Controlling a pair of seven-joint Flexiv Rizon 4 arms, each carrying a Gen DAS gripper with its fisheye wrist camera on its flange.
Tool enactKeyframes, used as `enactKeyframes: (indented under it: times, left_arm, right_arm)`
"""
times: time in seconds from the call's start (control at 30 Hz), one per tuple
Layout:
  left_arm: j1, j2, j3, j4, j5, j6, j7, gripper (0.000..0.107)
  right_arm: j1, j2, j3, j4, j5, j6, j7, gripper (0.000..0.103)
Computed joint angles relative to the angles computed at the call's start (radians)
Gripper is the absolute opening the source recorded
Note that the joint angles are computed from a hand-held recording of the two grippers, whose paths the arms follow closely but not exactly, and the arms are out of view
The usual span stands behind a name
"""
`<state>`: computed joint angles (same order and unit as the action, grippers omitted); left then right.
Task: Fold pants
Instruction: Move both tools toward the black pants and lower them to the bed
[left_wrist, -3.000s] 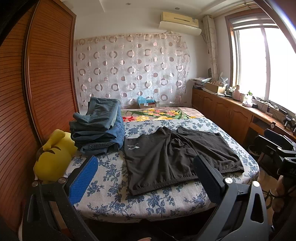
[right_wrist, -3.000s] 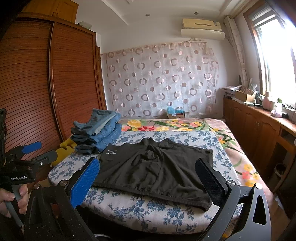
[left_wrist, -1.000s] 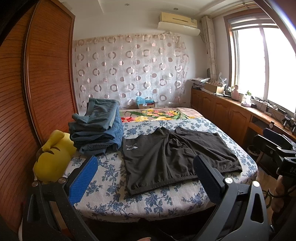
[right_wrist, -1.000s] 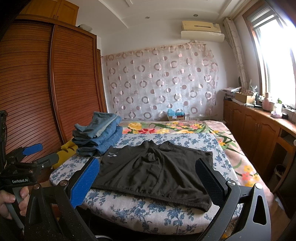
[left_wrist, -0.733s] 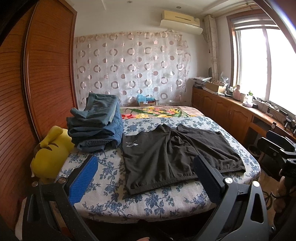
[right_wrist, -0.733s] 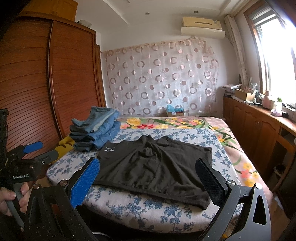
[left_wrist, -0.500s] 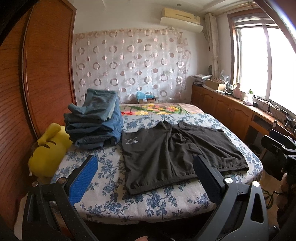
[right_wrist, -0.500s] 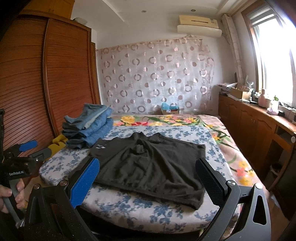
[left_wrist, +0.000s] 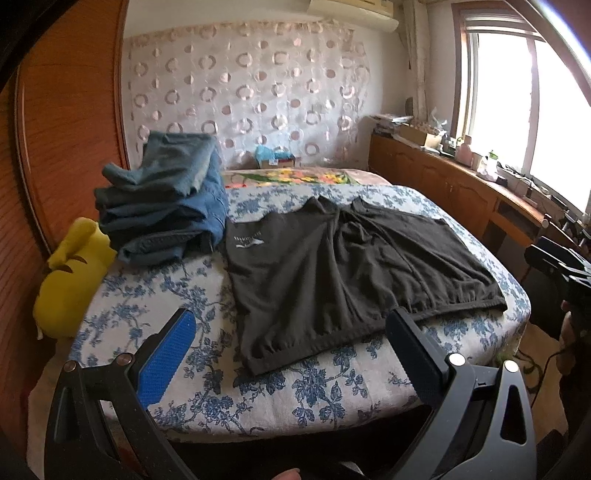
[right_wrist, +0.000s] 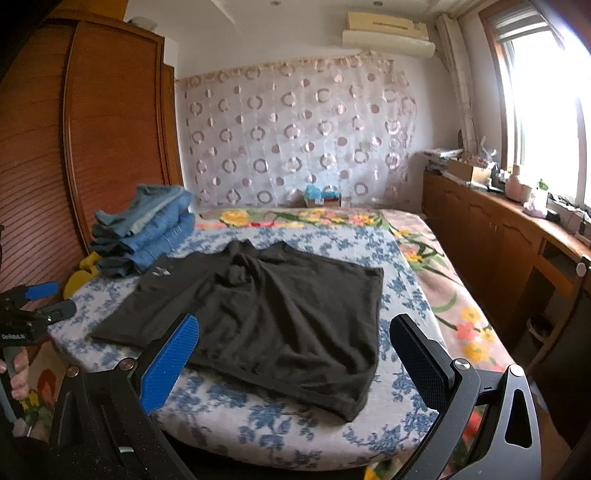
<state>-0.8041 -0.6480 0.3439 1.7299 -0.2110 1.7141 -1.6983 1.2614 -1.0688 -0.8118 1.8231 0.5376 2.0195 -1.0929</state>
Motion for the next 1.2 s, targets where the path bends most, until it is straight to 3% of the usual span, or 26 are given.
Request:
enactKeyframes:
  times: [0.13,0.27,0.47,0.57,0.8,0.97,1.1,1.2]
  left_arm:
    - [0.098,0.003,-0.112,0.011,0.019,0.018,0.030,0.103]
    - [0.146,-0.001,-0.164,0.019,0.017,0.015,0.051,0.103]
    - [0.130,-0.024,-0.125,0.003,0.003,-0.024,0.041,0.103]
    - [0.131,-0.035,-0.114,-0.007,0.010,-0.040,0.026,0.103]
    - [0.171,-0.043,-0.150,-0.008,0.033,-0.051,0.002,0.103]
    - [0.175,-0.055,-0.149,-0.008,0.039,-0.019,-0.017,0.102]
    - [0.219,-0.060,-0.208,-0.004,0.029,0.028,-0.001,0.102]
    - [0.208,-0.067,-0.197,-0.018,0.010,0.026,0.019,0.102]
  right_arm:
    - [-0.020,0.006,0.009,-0.002,-0.016,-0.011,0.001,0.103]
    - [-0.038,0.017,0.006,-0.006,-0.048,-0.059,0.023,0.103]
    - [-0.085,0.066,0.025,-0.001,-0.146,-0.087,0.048,0.103]
    - [-0.151,0.104,0.074,-0.025,-0.208,-0.090,0.046,0.102]
    - [-0.293,0.146,0.148,-0.109,-0.333,-0.195,0.077,0.075]
    - [-0.396,0.164,0.219,-0.187,-0.450,-0.303,0.136,0.064]
    - [-0.485,0.188,0.314,-0.251,-0.536,-0.398,0.170,0.059]
    - [-0.518,0.198,0.347,-0.282,-0.591,-0.481,0.195,0.048]
